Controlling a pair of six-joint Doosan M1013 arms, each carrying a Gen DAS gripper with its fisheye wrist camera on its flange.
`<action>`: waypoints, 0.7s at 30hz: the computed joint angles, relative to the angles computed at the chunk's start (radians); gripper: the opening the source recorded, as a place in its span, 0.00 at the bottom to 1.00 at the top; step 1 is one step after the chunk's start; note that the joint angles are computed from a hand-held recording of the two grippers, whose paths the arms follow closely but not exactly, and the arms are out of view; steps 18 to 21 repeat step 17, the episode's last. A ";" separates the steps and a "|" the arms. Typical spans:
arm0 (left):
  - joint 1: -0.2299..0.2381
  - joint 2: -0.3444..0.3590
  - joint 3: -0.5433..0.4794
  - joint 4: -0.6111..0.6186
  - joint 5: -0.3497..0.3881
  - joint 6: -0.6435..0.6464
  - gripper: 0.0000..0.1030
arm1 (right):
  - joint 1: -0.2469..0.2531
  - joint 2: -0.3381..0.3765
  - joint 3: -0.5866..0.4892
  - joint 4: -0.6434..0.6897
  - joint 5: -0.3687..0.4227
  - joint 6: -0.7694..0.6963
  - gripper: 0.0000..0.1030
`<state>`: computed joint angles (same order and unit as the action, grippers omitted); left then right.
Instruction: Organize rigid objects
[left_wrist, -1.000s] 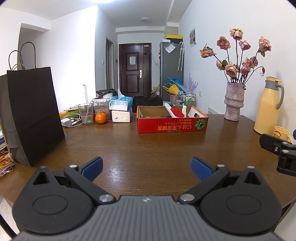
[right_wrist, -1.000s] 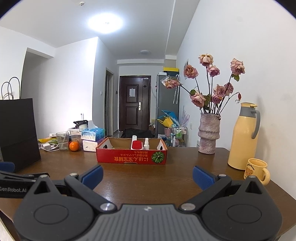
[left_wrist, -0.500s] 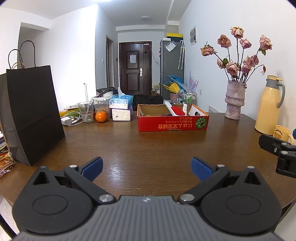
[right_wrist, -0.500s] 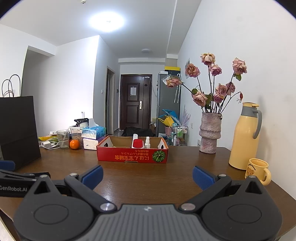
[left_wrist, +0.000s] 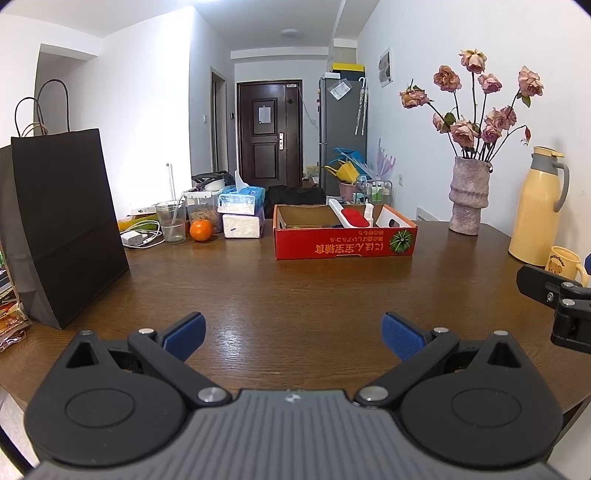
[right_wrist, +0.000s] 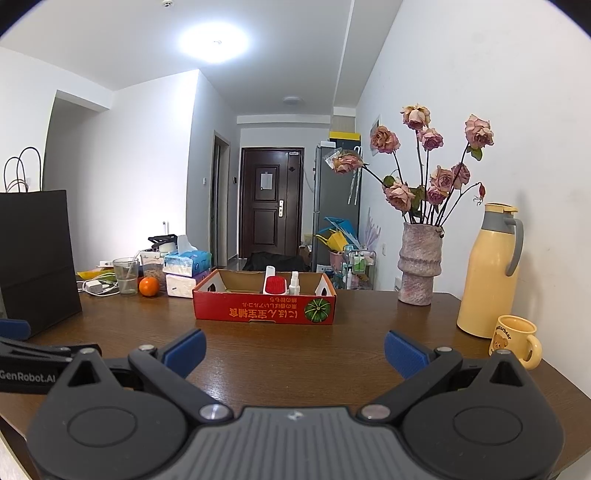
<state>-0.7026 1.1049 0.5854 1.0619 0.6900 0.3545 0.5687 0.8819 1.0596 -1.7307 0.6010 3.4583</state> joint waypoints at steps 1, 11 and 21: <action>0.000 0.000 0.001 -0.002 -0.002 0.000 1.00 | 0.000 0.000 0.000 0.000 -0.001 0.000 1.00; 0.003 0.003 -0.003 -0.016 0.001 0.007 1.00 | 0.000 0.001 0.000 0.009 -0.004 -0.008 1.00; 0.004 0.004 -0.003 -0.016 -0.003 0.004 1.00 | -0.001 0.004 -0.006 0.025 -0.008 -0.024 1.00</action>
